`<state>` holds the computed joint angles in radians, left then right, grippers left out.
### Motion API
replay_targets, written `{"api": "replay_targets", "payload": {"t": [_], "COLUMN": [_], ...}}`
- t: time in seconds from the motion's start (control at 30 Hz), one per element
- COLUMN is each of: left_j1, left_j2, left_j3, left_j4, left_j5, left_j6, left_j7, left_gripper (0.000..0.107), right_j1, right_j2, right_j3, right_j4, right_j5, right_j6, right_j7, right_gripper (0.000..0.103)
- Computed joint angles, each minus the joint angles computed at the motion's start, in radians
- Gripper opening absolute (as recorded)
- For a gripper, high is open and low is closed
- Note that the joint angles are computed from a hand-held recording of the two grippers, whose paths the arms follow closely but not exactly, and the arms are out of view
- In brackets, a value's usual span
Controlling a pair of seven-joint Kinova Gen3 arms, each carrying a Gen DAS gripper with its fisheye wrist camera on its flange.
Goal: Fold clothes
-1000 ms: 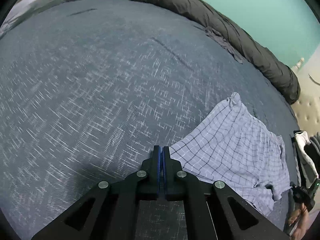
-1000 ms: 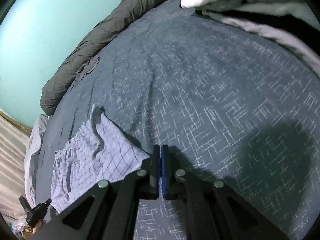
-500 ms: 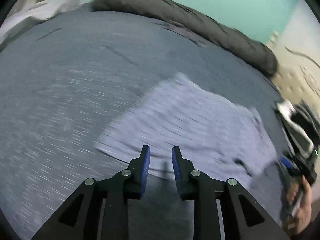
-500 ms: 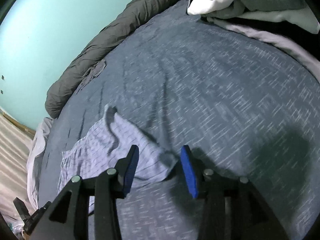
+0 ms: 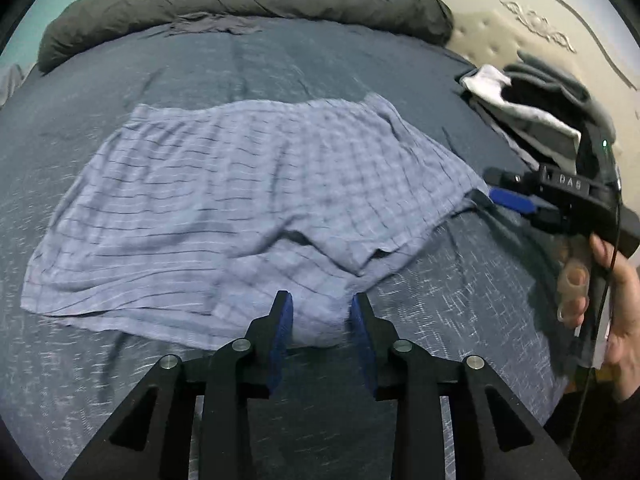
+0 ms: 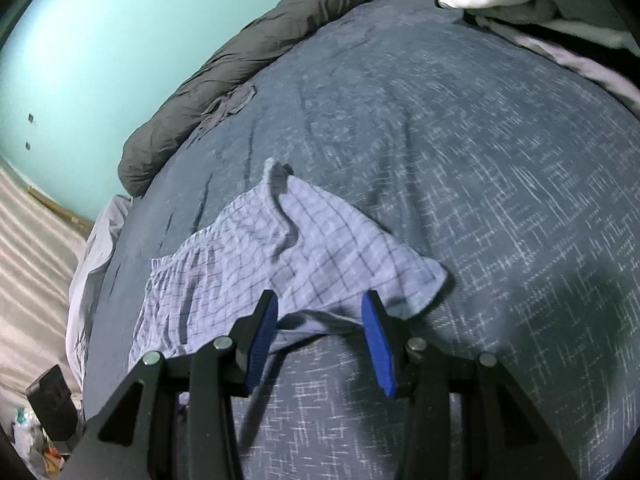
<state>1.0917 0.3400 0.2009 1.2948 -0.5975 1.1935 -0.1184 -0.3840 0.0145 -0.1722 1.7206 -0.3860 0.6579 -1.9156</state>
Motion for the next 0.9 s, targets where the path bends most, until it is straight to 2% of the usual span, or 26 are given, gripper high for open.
{"api": "replay_targets", "payload": {"t": [0.13, 0.2, 0.43, 0.83, 0.9], "left_j1": [-0.006, -0.011, -0.009, -0.041, -0.046], "left_j2": [-0.001, -0.007, -0.03, -0.08, -0.081], "left_j3": [0.0, 0.002, 0.017, 0.04, 0.045], "left_j4": [0.003, 0.017, 0.061, 0.145, 0.146], "left_j5": [0.01, 0.015, -0.001, 0.004, 0.005], "left_j6": [-0.006, -0.016, -0.043, -0.122, -0.122], "left_j7": [-0.013, -0.016, -0.008, 0.033, 0.033], "left_gripper": [0.031, 0.009, 0.006, 0.006, 0.006], "right_j1": [-0.006, -0.02, -0.095, -0.232, -0.26], "right_j2": [0.013, 0.028, 0.115, 0.225, 0.232], "right_j3": [-0.012, -0.025, -0.09, -0.1, -0.093], "right_j4": [-0.017, -0.038, -0.136, -0.267, -0.284], "right_j5": [-0.079, -0.102, -0.132, 0.067, 0.121], "right_j6": [0.014, 0.025, 0.057, 0.153, 0.165], "right_j7": [0.083, 0.129, 0.253, 0.161, 0.139], "right_gripper": [0.044, 0.044, 0.047, 0.048, 0.042]}}
